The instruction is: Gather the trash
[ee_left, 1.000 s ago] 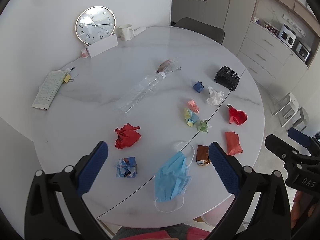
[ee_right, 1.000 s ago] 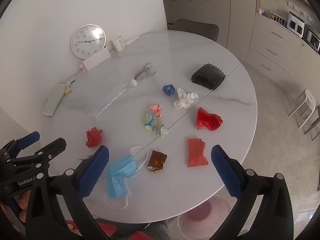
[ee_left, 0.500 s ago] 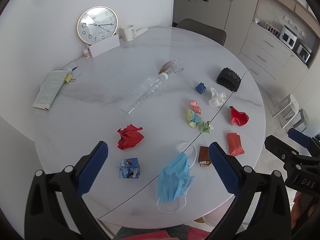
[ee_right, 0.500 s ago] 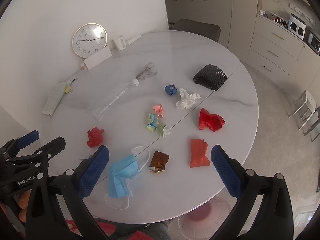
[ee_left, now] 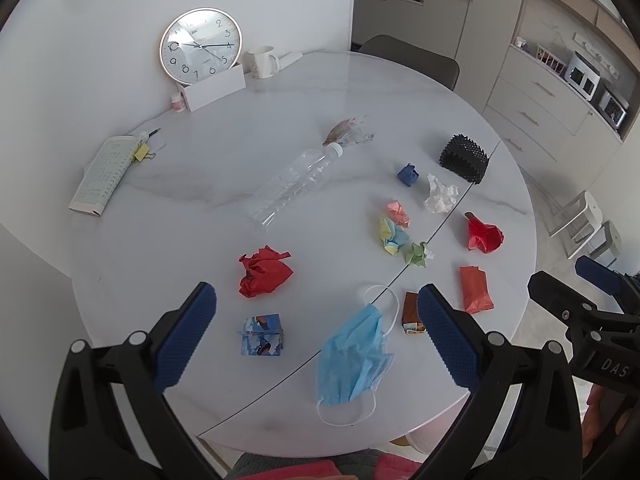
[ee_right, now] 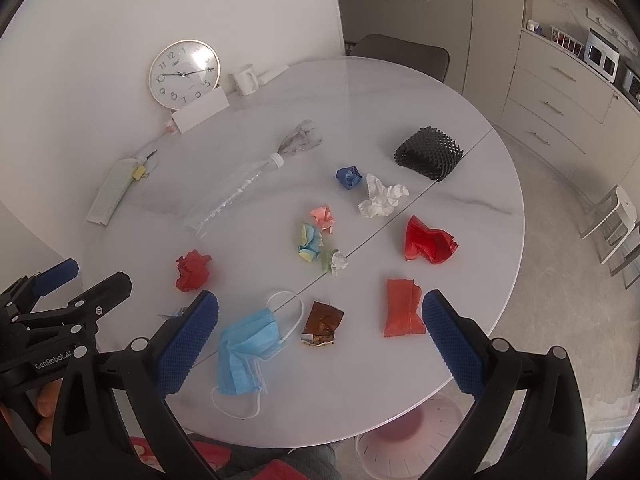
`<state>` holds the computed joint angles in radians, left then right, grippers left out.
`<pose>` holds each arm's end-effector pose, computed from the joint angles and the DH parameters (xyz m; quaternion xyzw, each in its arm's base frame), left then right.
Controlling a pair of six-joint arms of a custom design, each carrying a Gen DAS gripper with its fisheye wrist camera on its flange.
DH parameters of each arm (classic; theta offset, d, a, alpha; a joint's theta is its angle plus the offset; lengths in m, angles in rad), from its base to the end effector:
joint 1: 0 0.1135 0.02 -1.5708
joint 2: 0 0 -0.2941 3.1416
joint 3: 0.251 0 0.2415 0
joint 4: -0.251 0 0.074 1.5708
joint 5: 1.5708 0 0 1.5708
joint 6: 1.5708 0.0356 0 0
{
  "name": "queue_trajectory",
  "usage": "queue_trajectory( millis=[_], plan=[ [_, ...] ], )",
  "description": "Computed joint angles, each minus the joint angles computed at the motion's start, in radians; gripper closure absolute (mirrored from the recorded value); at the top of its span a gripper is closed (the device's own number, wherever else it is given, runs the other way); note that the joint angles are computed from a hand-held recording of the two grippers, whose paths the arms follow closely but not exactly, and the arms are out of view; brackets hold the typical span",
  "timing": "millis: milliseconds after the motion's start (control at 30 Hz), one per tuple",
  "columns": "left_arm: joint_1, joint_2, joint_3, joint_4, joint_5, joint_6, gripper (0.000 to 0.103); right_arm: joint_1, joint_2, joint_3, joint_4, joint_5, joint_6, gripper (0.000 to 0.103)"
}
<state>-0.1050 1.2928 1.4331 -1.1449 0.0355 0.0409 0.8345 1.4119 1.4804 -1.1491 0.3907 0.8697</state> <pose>0.2200 -0.0245 0.3959 0.0749 0.9571 -0.0260 0.2786 0.1800 0.1784 0.3854 0.0638 0.9507 0.0552 0.2985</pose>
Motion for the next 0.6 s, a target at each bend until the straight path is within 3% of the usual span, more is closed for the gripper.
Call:
queue_trajectory(
  millis=[600],
  plan=[
    [0.009,0.014,0.0,0.002,-0.009,-0.002,0.006,-0.013,0.016,0.006,0.011,-0.017,-0.016,0.002]
  ],
)
